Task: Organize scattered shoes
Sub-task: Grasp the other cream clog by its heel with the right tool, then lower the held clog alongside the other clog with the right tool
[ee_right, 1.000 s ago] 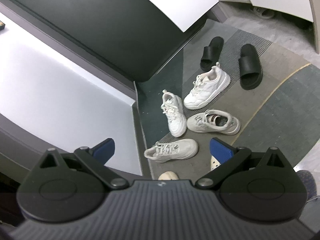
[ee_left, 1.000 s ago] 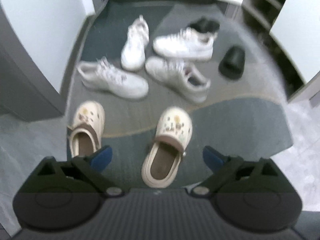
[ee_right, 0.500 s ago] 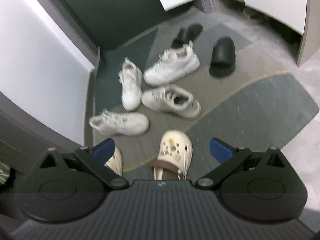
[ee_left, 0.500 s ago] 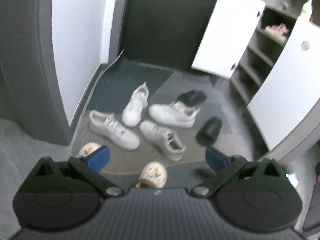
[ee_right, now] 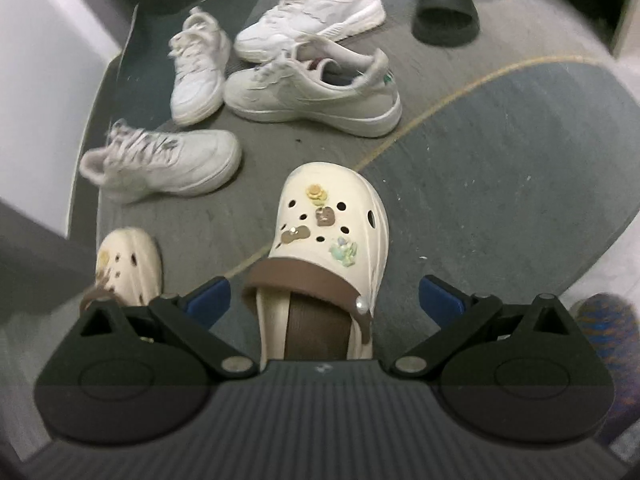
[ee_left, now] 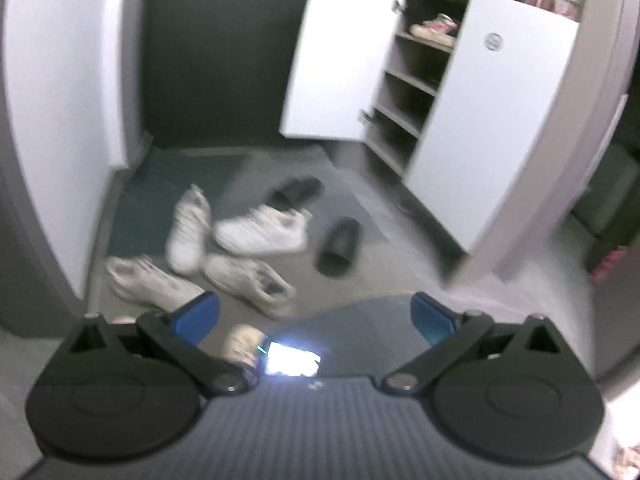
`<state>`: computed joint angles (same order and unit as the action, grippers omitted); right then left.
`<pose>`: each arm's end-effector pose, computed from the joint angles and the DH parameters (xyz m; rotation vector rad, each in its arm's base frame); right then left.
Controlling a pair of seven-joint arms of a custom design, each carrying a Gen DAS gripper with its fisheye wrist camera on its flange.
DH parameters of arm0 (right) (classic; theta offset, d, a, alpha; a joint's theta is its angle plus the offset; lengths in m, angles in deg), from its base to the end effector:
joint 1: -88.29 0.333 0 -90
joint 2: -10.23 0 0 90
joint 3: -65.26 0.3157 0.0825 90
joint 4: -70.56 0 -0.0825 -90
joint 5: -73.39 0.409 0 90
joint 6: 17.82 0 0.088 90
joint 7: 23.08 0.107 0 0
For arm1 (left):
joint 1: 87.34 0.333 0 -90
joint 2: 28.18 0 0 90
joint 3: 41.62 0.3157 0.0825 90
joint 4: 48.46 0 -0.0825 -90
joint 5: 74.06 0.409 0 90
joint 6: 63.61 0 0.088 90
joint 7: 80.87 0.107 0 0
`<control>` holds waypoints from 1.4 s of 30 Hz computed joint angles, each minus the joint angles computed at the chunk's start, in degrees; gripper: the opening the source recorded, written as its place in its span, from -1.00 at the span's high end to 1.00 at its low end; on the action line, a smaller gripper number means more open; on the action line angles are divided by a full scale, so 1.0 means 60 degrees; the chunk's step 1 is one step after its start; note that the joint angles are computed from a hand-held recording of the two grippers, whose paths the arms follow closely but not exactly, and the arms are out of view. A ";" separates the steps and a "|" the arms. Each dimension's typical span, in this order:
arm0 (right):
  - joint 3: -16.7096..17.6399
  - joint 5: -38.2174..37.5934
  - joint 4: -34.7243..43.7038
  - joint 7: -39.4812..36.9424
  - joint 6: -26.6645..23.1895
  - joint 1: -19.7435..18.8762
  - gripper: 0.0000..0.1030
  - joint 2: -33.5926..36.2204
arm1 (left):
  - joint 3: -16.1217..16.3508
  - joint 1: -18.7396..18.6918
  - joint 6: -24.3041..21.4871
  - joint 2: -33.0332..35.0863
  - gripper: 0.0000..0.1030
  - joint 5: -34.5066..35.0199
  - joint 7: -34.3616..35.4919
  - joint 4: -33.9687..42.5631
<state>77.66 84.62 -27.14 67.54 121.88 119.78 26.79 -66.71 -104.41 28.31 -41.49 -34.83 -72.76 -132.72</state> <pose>0.5143 0.4756 0.4647 -2.3477 1.2212 0.0365 0.3792 -0.3116 0.8182 -2.2208 0.9161 -0.6994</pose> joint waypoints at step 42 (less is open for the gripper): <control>0.0122 0.1004 -0.0740 0.0236 0.1972 0.0108 -1.00 0.0696 | 0.0157 0.0887 0.1971 -0.1435 -1.00 -0.1991 -0.0005 -0.1935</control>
